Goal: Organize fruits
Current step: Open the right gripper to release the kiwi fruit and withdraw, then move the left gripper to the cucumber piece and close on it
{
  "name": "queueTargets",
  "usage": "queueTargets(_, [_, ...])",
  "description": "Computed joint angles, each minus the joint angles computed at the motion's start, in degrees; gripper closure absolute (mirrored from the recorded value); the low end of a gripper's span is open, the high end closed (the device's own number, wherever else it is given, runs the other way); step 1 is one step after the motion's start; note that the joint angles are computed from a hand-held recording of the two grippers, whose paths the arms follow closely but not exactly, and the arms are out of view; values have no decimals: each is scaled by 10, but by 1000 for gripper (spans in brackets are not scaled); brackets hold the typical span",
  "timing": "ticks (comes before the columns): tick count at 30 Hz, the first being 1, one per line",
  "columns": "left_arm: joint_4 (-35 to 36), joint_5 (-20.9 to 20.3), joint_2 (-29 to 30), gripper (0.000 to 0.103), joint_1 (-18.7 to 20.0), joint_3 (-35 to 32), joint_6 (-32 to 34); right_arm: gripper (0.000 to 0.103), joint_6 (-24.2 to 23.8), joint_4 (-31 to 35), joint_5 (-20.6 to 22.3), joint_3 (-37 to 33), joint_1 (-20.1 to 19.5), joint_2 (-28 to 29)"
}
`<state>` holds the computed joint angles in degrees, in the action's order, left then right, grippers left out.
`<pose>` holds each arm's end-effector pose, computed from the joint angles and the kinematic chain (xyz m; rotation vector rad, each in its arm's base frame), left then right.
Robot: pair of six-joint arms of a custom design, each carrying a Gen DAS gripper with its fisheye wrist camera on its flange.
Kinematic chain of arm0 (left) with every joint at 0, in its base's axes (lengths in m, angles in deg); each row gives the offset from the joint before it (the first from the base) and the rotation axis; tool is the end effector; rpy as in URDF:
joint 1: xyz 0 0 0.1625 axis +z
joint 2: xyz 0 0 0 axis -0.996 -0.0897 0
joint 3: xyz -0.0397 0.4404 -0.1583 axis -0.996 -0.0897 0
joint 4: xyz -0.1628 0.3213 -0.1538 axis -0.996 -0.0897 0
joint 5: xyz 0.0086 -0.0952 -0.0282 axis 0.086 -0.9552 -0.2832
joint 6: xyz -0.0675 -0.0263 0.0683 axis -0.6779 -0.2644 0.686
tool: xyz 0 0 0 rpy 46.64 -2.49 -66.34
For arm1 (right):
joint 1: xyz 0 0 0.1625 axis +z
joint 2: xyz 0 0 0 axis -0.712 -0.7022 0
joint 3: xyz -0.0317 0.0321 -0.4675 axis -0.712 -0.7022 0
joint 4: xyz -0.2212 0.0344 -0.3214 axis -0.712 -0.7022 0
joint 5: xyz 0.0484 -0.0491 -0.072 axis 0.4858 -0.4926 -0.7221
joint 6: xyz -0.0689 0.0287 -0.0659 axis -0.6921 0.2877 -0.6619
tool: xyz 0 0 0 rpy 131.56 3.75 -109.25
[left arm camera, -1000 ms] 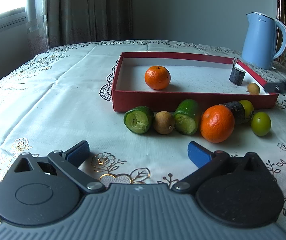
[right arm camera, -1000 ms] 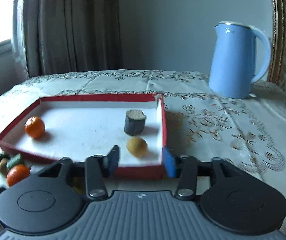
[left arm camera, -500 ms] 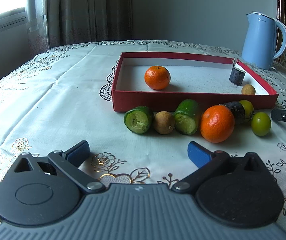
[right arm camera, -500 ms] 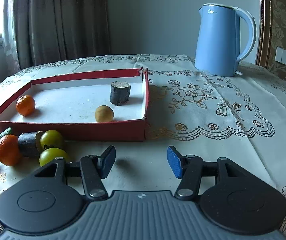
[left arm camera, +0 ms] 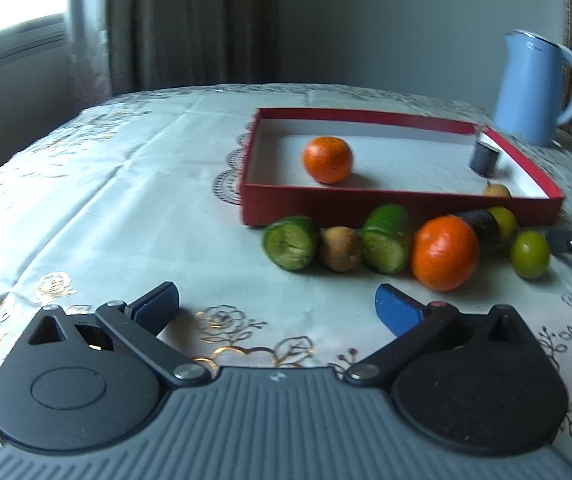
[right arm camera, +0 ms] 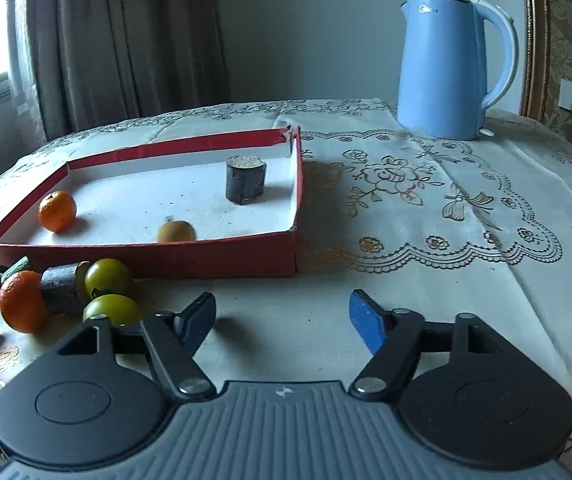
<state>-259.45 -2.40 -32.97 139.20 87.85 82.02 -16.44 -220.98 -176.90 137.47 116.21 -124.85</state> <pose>-0.2151 -0.6427 -0.0823 0.7643 2.2396 -1.0014 -0.0880 -0.5865 0.1841 0.1296 -2.0329 1.2472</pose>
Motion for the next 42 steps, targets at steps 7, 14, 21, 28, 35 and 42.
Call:
queueTargets(7, [-16, 65, 16, 0, -5, -37, 31, 24, -2, 7, 3, 0, 0, -1])
queueTargets(14, [18, 50, 18, 0, 5, -73, 54, 22, -6, 8, -1, -1, 2, 0])
queueTargets(21, [79, 17, 7, 0, 25, -87, 20, 20, -14, 9, -8, -4, 4, 2])
queueTargets(28, [77, -22, -5, 17, 31, -72, 10, 19, -22, 9, -17, -8, 8, 5])
queueTargets(35, [67, -56, -10, 46, 32, -59, 32, 18, -26, 10, -20, -9, 9, 6])
queueTargets(42, [66, -84, -14, 71, 32, -52, 52, 18, -28, 10, -21, -10, 9, 7])
